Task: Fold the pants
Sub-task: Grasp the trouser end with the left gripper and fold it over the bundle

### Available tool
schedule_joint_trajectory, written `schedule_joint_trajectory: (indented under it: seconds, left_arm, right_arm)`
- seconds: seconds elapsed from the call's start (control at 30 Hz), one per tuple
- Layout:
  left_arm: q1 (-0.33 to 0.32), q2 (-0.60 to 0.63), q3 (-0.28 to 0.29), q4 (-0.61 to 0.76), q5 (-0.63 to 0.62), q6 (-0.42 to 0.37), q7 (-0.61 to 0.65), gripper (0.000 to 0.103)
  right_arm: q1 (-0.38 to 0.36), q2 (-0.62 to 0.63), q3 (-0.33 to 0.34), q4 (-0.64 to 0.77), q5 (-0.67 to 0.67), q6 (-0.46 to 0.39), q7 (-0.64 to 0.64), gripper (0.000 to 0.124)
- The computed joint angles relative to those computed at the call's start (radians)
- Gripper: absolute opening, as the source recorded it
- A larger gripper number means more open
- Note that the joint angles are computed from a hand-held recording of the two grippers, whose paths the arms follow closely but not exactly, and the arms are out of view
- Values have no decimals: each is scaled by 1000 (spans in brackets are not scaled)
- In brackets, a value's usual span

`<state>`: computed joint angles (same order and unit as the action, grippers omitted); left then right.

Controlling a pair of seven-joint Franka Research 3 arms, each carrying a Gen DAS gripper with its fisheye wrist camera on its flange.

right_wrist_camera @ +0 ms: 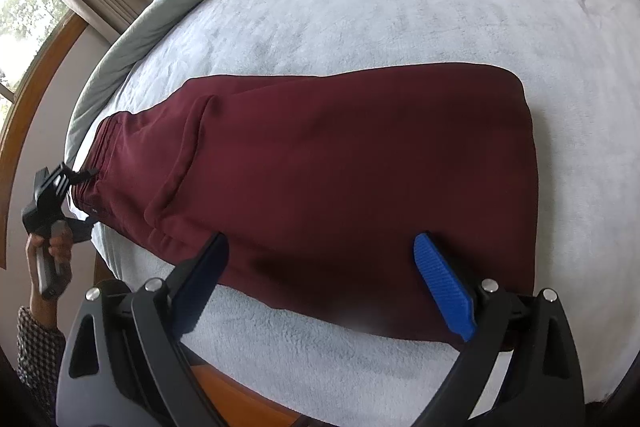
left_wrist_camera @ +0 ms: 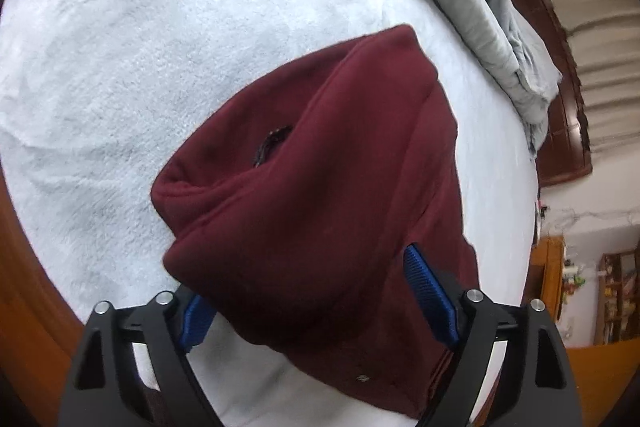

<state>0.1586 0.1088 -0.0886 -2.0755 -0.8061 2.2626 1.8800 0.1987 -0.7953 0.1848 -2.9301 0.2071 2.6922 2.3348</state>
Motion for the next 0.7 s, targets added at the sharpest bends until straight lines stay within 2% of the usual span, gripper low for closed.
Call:
schedule_joint_trajectory:
  seconds: [0.03, 0.07, 0.13, 0.2, 0.27, 0.3, 0.33, 0.4, 0.47, 0.5, 0.53, 0.6, 0.7]
  left_arm:
    - [-2, -20, -3, -11, -11, 10, 7, 71]
    - [-6, -34, -5, -17, -24, 18, 21, 64]
    - [-4, -72, 0, -40, -132, -9, 147, 39]
    - [-23, -84, 3, -52, -124, 31, 175, 40]
    - [-38, -50, 6, -37, -90, 50, 139, 41]
    - [-40, -29, 4, -23, -91, 45, 125, 48]
    - [-37, -11, 3, -10, -101, 30, 122, 51]
    - [-38, -7, -6, -5, -99, 47, 115, 51]
    - [-45, -23, -15, -21, -93, 82, 120, 44]
    - [-48, -29, -17, -26, -92, 91, 121, 33]
    - [-46, -36, -15, -31, -109, 89, 130, 27]
    - [-39, -58, -7, -46, -156, 75, 149, 23]
    - [-54, -92, -5, -73, -199, 111, 180, 21]
  right_arm:
    - [1, 0, -2, 0, -2, 0, -5, 94]
    - [1, 0, -3, 0, -4, -1, -9, 94]
    - [1, -1, 0, -3, -7, 2, -11, 94]
    - [-1, 3, 6, -3, -8, 4, -7, 95]
    - [-1, 8, 9, 0, -12, 3, -6, 96]
    - [-2, 9, 12, 2, -15, 1, -4, 96]
    - [-1, 8, 14, 2, -18, -2, -2, 96]
    - [2, 6, 12, 1, -23, -3, -9, 96]
    - [4, 4, 10, -1, -23, -4, -10, 96]
    - [5, 4, 9, -2, -22, -3, -10, 96]
    - [6, 1, 5, -4, -20, -2, -12, 96]
    - [10, -4, 3, -8, -17, 0, -15, 96]
    - [12, -8, -2, -11, -11, 4, -20, 95]
